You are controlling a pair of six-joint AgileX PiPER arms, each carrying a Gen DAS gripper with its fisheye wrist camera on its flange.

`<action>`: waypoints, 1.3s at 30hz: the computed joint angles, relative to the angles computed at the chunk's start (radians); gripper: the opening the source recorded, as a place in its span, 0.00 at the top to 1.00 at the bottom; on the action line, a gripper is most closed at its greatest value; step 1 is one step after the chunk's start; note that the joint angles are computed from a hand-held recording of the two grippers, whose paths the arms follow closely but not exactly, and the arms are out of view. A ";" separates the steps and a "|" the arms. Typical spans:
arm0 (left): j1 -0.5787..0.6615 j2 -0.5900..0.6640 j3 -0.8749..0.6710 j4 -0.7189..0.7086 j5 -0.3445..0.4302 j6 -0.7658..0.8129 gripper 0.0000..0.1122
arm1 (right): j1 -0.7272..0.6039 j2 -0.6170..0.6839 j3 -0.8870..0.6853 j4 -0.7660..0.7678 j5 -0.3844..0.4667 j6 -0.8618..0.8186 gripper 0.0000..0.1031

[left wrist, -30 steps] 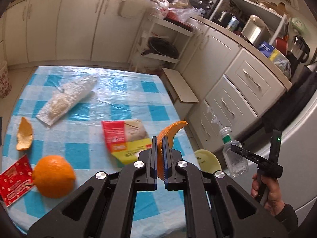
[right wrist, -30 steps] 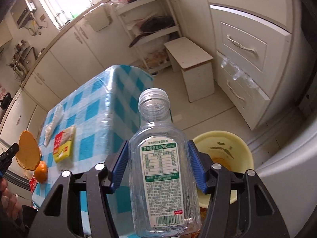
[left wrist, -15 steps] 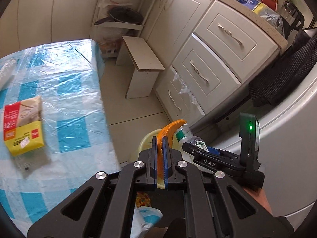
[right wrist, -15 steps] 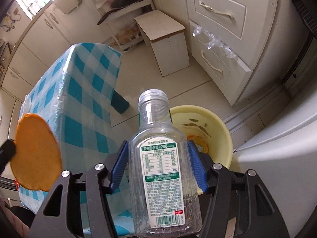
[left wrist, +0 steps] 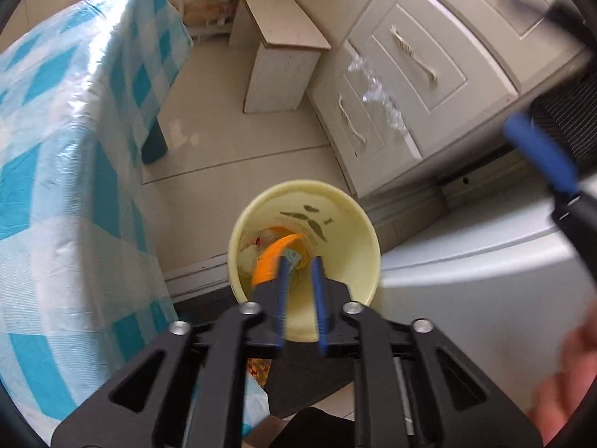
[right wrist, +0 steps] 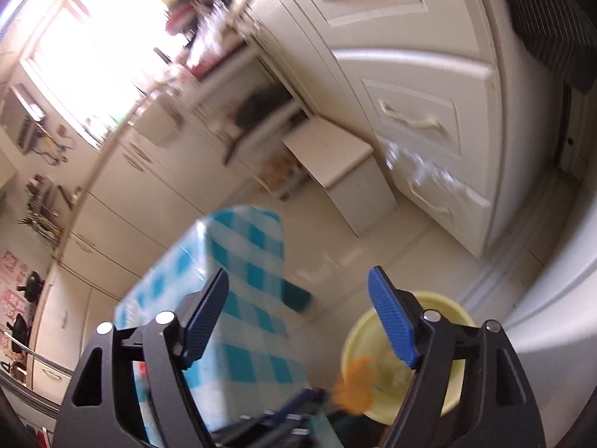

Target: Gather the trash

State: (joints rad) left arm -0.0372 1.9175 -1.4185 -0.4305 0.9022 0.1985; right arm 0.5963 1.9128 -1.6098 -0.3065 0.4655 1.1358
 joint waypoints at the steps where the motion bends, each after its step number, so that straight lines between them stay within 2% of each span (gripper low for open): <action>1: -0.006 -0.005 0.006 0.007 -0.012 -0.003 0.67 | 0.010 -0.006 -0.006 -0.057 -0.005 0.046 0.24; 3: -0.007 -0.025 0.029 -0.002 -0.036 0.014 0.60 | 0.028 -0.018 -0.009 -0.158 -0.014 0.131 0.23; 6: 0.024 -0.043 0.034 -0.051 -0.019 0.064 0.57 | 0.032 -0.011 -0.038 -0.187 -0.023 0.164 0.22; 15: 0.130 -0.126 0.036 -0.114 0.021 0.130 0.51 | 0.047 0.024 -0.105 -0.153 -0.014 0.152 0.19; 25: 0.424 -0.227 0.065 -0.128 0.106 0.256 0.45 | 0.080 0.098 -0.225 -0.047 0.033 0.029 0.17; 35: 0.779 -0.188 -0.057 -0.048 0.181 0.413 0.41 | 0.115 0.226 -0.435 0.125 0.171 -0.195 0.16; 39: 0.902 -0.127 -0.165 -0.033 0.208 0.468 0.37 | 0.142 0.330 -0.621 0.196 0.289 -0.312 0.16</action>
